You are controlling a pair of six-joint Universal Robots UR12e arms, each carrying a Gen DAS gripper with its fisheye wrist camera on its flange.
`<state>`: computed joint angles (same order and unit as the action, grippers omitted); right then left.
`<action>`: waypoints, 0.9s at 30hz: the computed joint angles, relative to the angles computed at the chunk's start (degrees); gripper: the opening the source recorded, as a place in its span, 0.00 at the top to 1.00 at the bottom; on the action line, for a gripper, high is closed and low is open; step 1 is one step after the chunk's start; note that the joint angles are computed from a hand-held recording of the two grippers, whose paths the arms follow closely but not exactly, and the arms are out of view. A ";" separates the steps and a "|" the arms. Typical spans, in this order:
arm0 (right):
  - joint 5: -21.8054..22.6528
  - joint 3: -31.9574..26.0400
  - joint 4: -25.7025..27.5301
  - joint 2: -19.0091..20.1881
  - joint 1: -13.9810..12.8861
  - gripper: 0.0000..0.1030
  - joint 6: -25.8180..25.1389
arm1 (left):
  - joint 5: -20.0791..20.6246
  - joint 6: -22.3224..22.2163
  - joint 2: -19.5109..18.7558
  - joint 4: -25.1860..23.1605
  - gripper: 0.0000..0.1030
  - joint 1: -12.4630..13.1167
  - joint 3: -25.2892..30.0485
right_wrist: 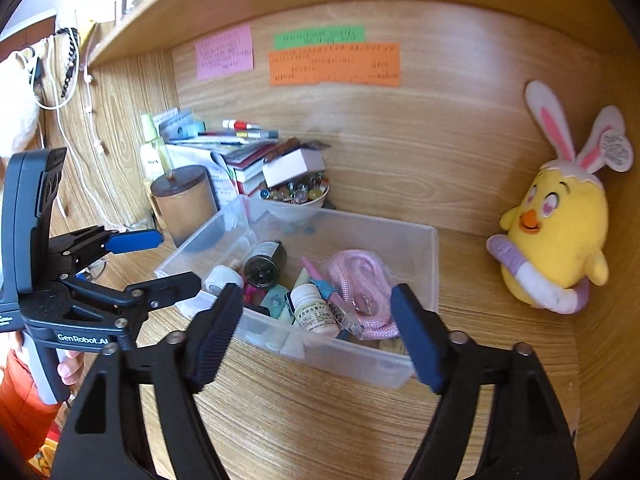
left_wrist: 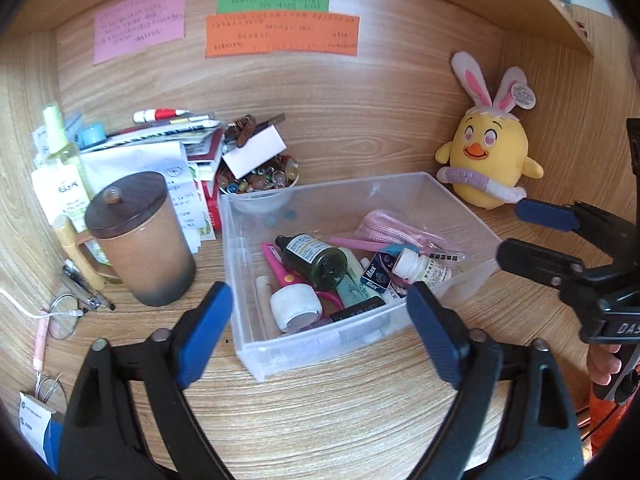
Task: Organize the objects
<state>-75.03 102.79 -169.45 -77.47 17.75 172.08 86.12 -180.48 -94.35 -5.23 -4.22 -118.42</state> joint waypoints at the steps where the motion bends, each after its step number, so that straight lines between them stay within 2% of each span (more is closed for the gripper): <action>1: -0.11 0.48 -0.62 -0.26 0.01 0.23 -0.01 | 0.25 0.11 0.21 0.74 0.10 -0.03 -0.43; 3: -0.47 1.50 -1.85 -0.74 0.08 0.19 -0.07 | 0.36 0.32 0.49 1.80 0.09 -0.05 -1.08; 6: -0.93 2.59 -2.46 -1.27 0.33 0.17 -0.49 | -0.36 0.09 0.87 2.61 0.06 0.14 -1.87; 16: -0.69 4.34 -4.10 -1.86 0.69 0.16 -0.15 | -1.62 -0.78 1.68 4.25 0.05 0.28 -3.76; 27: -0.44 4.20 -2.66 -1.37 0.56 0.16 1.08 | -1.82 -0.44 2.10 5.25 0.05 0.08 -4.66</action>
